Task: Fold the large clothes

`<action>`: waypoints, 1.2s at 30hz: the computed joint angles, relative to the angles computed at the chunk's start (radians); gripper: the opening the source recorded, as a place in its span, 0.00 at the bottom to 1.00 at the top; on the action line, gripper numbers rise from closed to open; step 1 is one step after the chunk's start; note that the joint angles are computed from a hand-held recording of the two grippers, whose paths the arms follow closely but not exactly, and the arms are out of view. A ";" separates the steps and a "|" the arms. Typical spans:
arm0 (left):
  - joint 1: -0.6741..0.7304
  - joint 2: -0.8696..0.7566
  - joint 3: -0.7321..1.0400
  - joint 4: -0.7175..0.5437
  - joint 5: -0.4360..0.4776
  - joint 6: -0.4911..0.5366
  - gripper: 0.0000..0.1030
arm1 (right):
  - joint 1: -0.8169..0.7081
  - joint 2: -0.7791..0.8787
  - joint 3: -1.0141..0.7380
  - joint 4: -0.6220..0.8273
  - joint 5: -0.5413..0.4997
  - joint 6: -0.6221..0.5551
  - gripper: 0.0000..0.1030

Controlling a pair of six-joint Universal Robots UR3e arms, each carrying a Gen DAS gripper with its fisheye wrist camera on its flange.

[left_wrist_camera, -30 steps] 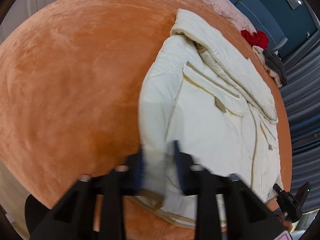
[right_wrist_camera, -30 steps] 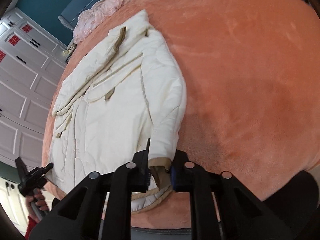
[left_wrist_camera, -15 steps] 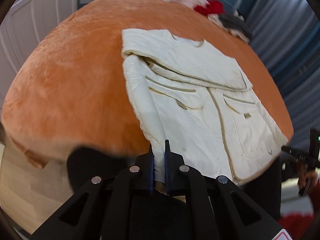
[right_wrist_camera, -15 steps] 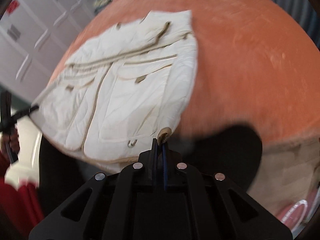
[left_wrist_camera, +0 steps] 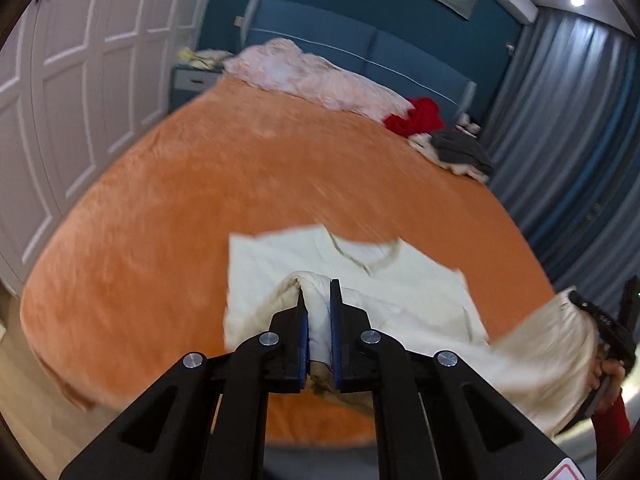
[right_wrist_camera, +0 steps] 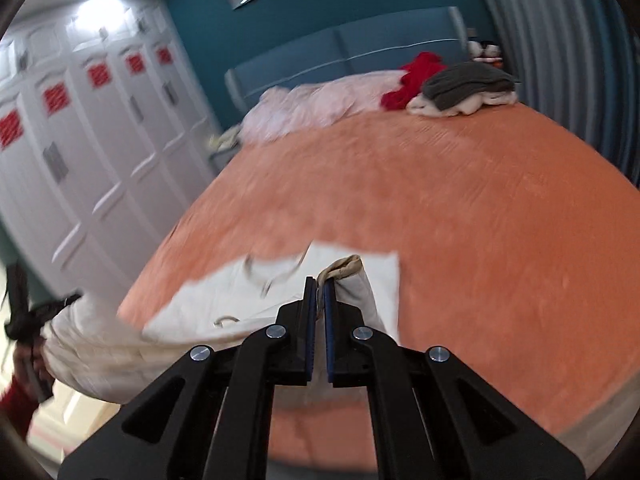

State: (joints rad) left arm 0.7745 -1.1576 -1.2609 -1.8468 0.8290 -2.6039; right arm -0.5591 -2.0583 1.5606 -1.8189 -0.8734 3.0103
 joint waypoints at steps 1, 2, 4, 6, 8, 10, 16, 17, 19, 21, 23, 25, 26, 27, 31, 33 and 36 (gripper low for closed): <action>-0.099 -0.058 -0.037 0.184 0.064 -0.122 0.10 | 0.034 0.056 0.011 -0.099 -0.034 0.057 0.03; -0.157 -0.101 -0.053 0.290 0.115 -0.186 0.12 | 0.084 0.116 0.001 -0.179 -0.081 0.114 0.03; -0.260 -0.206 -0.060 0.445 0.218 -0.302 0.15 | 0.155 0.225 -0.016 -0.306 -0.154 0.200 0.04; -0.313 -0.303 -0.055 0.543 0.284 -0.357 0.15 | 0.188 0.298 -0.022 -0.378 -0.175 0.259 0.08; -0.337 -0.386 -0.029 0.561 0.317 -0.391 0.17 | 0.221 0.363 -0.027 -0.479 -0.224 0.330 0.08; -0.356 -0.455 0.001 0.551 0.339 -0.420 0.17 | 0.228 0.380 -0.021 -0.524 -0.240 0.358 0.15; -0.391 -0.550 0.108 0.496 0.365 -0.325 0.22 | 0.299 0.399 -0.029 -0.502 -0.306 0.322 0.28; -0.385 -0.549 0.112 0.498 0.352 -0.316 0.29 | 0.312 0.396 -0.020 -0.498 -0.315 0.304 0.30; -0.372 -0.521 0.083 0.608 0.359 -0.320 0.60 | 0.335 0.385 0.016 -0.503 -0.327 0.286 0.34; -0.341 -0.505 0.070 0.707 0.354 -0.332 0.74 | 0.356 0.381 0.049 -0.514 -0.329 0.293 0.35; -0.328 -0.550 0.149 0.663 0.358 -0.332 0.74 | 0.377 0.390 0.071 -0.527 -0.336 0.307 0.35; -0.326 -0.583 0.199 0.637 0.381 -0.332 0.74 | 0.404 0.398 0.092 -0.548 -0.362 0.325 0.40; -0.329 -0.583 0.192 0.646 0.391 -0.326 0.74 | 0.417 0.406 0.098 -0.557 -0.377 0.334 0.42; -0.333 -0.578 0.178 0.652 0.399 -0.322 0.74 | 0.430 0.417 0.100 -0.563 -0.395 0.341 0.44; -0.387 -0.578 0.093 0.680 0.441 -0.324 0.74 | 0.464 0.479 0.080 -0.575 -0.463 0.364 0.58; -0.425 -0.609 0.069 0.688 0.474 -0.339 0.74 | 0.472 0.531 0.047 -0.584 -0.504 0.370 0.62; -0.449 -0.680 0.059 0.666 0.465 -0.389 0.74 | 0.459 0.623 -0.036 -0.555 -0.523 0.368 0.62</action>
State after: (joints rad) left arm 0.3250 -1.8377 -1.2020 -1.1804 1.2937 -2.9925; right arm -0.0997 -1.4350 1.5250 -2.3739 -1.3965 3.3779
